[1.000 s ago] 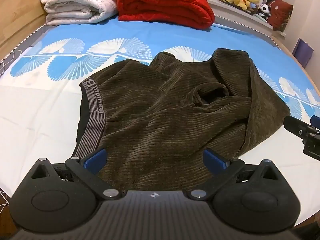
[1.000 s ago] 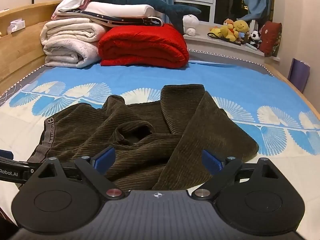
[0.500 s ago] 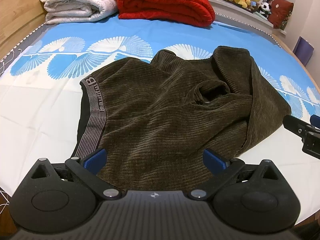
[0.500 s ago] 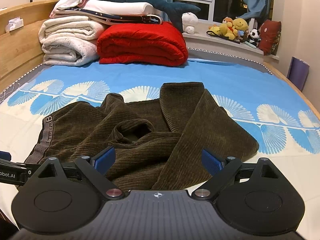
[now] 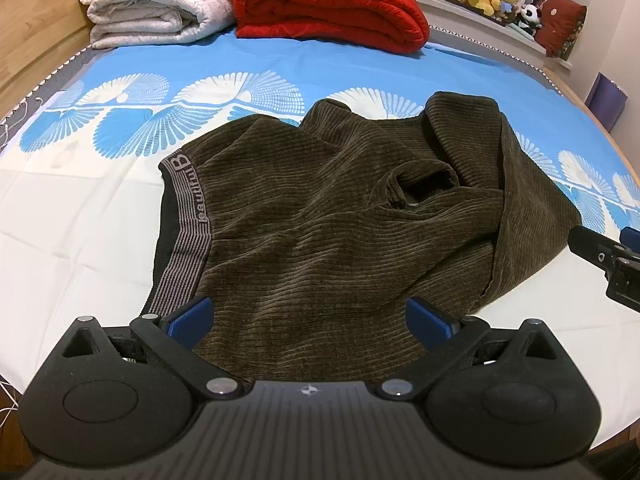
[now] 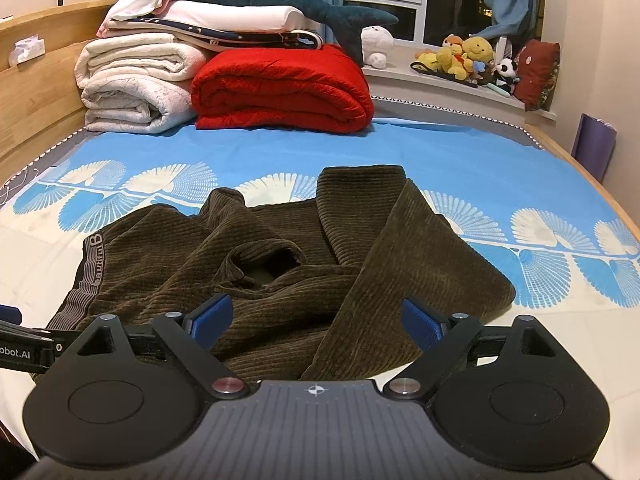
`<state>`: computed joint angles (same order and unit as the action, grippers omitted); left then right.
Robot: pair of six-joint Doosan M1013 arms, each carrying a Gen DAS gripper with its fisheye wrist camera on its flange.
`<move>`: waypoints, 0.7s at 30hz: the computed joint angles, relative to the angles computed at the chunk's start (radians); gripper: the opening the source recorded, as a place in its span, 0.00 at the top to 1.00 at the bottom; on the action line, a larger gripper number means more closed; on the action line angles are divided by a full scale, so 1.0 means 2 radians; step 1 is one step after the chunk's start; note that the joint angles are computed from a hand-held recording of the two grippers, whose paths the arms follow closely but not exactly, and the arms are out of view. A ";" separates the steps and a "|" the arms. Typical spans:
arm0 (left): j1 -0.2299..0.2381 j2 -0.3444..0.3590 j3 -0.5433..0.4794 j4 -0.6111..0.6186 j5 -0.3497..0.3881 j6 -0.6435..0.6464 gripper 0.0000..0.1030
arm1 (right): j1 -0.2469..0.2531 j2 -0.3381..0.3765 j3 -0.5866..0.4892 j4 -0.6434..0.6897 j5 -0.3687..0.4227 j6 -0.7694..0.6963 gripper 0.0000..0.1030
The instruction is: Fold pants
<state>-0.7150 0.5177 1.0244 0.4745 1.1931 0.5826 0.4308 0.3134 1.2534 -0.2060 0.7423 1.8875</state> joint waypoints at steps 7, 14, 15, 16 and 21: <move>0.000 -0.001 0.002 0.000 -0.002 -0.002 0.01 | -0.002 0.000 0.000 0.009 -0.003 -0.003 0.34; 0.008 -0.001 -0.013 -0.031 0.010 0.052 0.03 | -0.006 0.000 -0.003 0.016 -0.002 0.004 0.47; 0.011 -0.001 -0.019 -0.036 0.009 0.068 0.07 | -0.007 0.001 -0.005 0.017 0.000 0.006 0.47; 0.016 -0.001 -0.026 -0.041 0.011 0.087 0.10 | -0.009 0.002 -0.006 0.017 0.000 0.008 0.47; 0.041 0.009 -0.052 -0.015 0.013 0.151 0.60 | -0.017 0.013 -0.021 0.019 0.016 0.008 0.46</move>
<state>-0.6327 0.5364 0.9211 0.4436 1.2192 0.8853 0.3962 0.3386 1.2104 -0.1690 0.7740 1.9036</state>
